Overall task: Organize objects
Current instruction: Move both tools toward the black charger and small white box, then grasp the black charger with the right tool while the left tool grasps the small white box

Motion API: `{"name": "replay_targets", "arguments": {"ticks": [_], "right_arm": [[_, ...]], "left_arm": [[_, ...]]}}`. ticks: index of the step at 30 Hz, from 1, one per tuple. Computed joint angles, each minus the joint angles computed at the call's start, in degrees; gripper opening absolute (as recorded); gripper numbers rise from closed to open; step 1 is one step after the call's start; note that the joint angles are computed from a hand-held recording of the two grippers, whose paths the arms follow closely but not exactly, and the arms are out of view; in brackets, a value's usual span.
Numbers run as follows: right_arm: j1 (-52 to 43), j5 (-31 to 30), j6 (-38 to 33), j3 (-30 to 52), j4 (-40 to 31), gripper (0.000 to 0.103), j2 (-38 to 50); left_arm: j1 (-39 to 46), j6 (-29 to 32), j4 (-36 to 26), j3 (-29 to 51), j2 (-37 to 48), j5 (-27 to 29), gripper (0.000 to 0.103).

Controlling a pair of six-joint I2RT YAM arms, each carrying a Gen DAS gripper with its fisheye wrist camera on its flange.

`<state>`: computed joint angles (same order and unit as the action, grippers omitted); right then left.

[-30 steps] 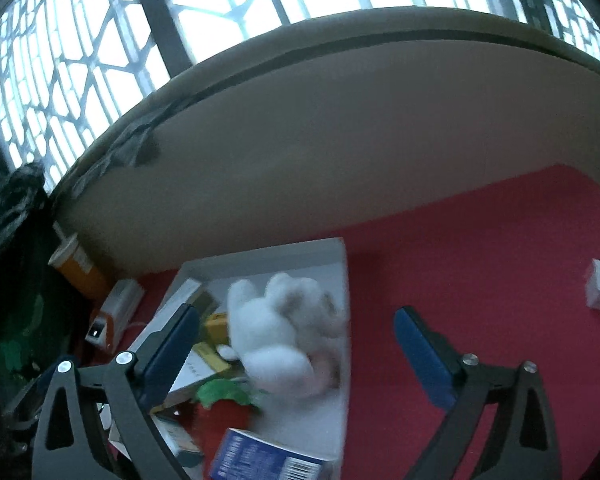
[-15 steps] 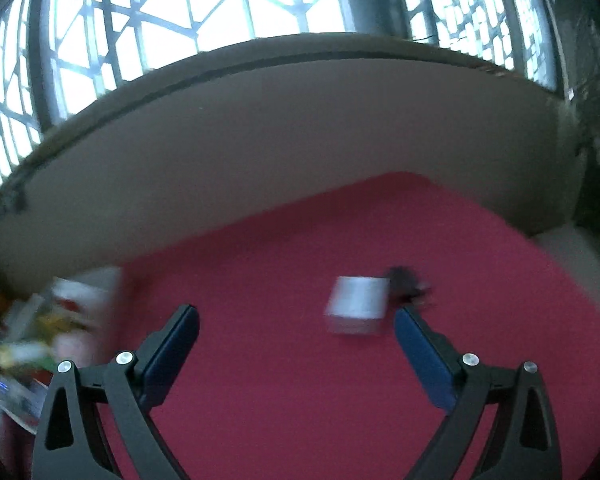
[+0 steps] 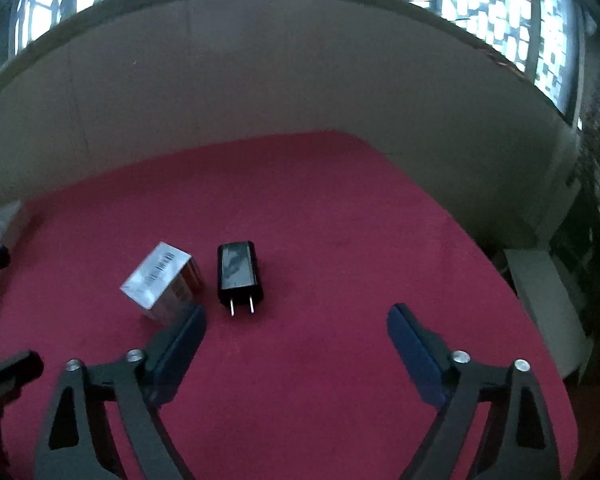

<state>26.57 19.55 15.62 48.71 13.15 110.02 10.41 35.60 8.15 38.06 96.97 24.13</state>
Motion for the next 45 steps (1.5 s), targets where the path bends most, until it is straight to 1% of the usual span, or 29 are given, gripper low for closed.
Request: {"name": "replay_targets", "arguments": {"ticks": [4, 7, 8, 9, 10, 11, 12, 13, 15, 16, 18, 20, 23, 24, 25, 26, 27, 28, 29, 30, 32, 34, 39, 41, 42, 43, 45], "right_arm": [[-2.09, -4.68, -2.16, 5.27, -0.97, 0.086, 5.21], [-2.56, -5.79, -4.27, 8.95, -1.96, 0.084, 7.65], [-2.80, -5.63, -5.13, 10.99, -3.30, 0.081, 8.72], [-3.01, -5.45, -5.86, 12.96, -4.83, 0.072, 9.81], [-3.27, -6.51, -6.56, 14.95, -6.63, 0.062, 10.95], [-3.70, -8.09, -7.05, 15.62, -7.26, 0.046, 11.46], [-4.19, -9.83, -7.70, 15.53, -6.96, 0.038, 11.45], [-4.33, -10.18, -8.13, 15.20, -7.00, 0.031, 11.00], [-4.88, -8.61, -8.46, 13.09, -6.38, 0.032, 9.39], [-5.60, -8.04, -7.57, 11.03, -5.31, 0.032, 8.18], [-7.97, -8.76, -3.87, 6.31, -3.14, 0.032, 5.23], [-10.63, -9.58, -0.20, 1.39, -0.43, 0.032, 2.09], [-13.01, -10.55, 3.15, -2.49, 2.60, 0.032, -0.57], [-13.73, -10.58, 4.26, -2.70, 2.52, 0.032, -0.73], [-14.44, -10.93, 5.18, -2.58, 2.00, 0.032, -0.72], [-14.92, -11.59, 5.48, -2.46, 1.86, 0.032, -0.61], [-15.25, -12.12, 5.45, -3.01, 2.35, 0.032, -1.02], [-14.61, -11.61, 5.85, -3.60, 2.32, 0.032, -1.64], [-14.44, -11.29, 5.71, -3.49, 1.83, 0.032, -1.84], [-13.50, -10.48, 6.20, -4.36, 1.78, 0.032, -2.69], [-12.87, -9.71, 6.51, -4.29, 1.23, 0.032, -2.89], [-11.40, -8.25, 8.09, -5.18, 2.21, 0.032, -2.69], [-8.82, -5.15, 10.85, -7.07, 4.82, 0.032, -3.97], [-7.52, -3.20, 11.92, -8.84, 6.03, 0.032, -5.48], [-7.01, -3.84, 12.77, -9.28, 5.88, 0.032, -5.89], [-6.23, -4.46, 13.73, -9.60, 5.50, 0.032, -6.56], [-2.76, -2.37, 15.01, -10.82, 3.88, 0.032, -9.34]], "left_arm": [[-1.45, 0.71, 0.27, 1.40, 3.54, -0.64, 0.103], [-2.06, -0.20, 0.83, 1.98, 4.61, 0.09, 0.103], [-2.17, -0.66, 0.66, 2.45, 4.97, 0.42, 0.103], [-2.67, -1.33, 0.54, 3.10, 5.66, 0.20, 0.103], [-3.48, -2.09, 0.67, 3.69, 6.53, -0.46, 0.103], [-3.98, -2.65, 0.50, 4.32, 7.18, -1.01, 0.103], [-4.56, -3.41, 0.68, 4.98, 8.16, -1.46, 0.103], [-4.99, -4.20, 0.75, 5.57, 8.94, -1.68, 0.103], [-6.28, -6.46, 0.66, 6.79, 10.23, -1.90, 0.103], [-6.88, -7.42, 0.39, 7.40, 10.75, -1.80, 0.103], [-8.32, -9.42, 0.30, 8.60, 11.88, -2.00, 0.103], [-9.84, -11.39, 0.75, 9.62, 12.97, -3.23, 0.103], [-11.68, -15.03, 1.39, 11.66, 14.85, -6.05, 0.103], [-12.16, -16.26, 1.01, 12.52, 15.46, -7.36, 0.101], [-12.45, -17.23, 0.66, 12.87, 15.69, -8.36, 0.087], [-13.02, -18.17, 0.28, 13.00, 15.60, -9.42, 0.076], [-12.94, -18.56, -0.33, 13.93, 16.41, -10.39, 0.055], [-12.63, -18.61, -1.11, 15.05, 17.27, -10.51, 0.046], [-12.55, -18.41, 0.07, 14.36, 17.14, -10.44, 0.041], [-12.39, -17.84, 1.43, 13.34, 16.72, -10.84, 0.032], [-12.18, -17.56, 1.83, 12.78, 16.38, -10.47, 0.032], [-12.17, -17.58, 2.97, 11.58, 16.01, -10.34, 0.031], [-10.09, -17.00, 3.60, 10.48, 15.50, -7.80, 0.031], [-8.09, -15.99, 2.78, 9.04, 13.67, -4.81, 0.031], [-6.86, -15.22, 2.63, 7.58, 12.20, -3.47, 0.031], [-5.45, -14.45, 1.99, 6.51, 10.50, -1.89, 0.031], [-3.04, -13.55, 0.58, 5.08, 7.74, 1.08, 0.031]]}}
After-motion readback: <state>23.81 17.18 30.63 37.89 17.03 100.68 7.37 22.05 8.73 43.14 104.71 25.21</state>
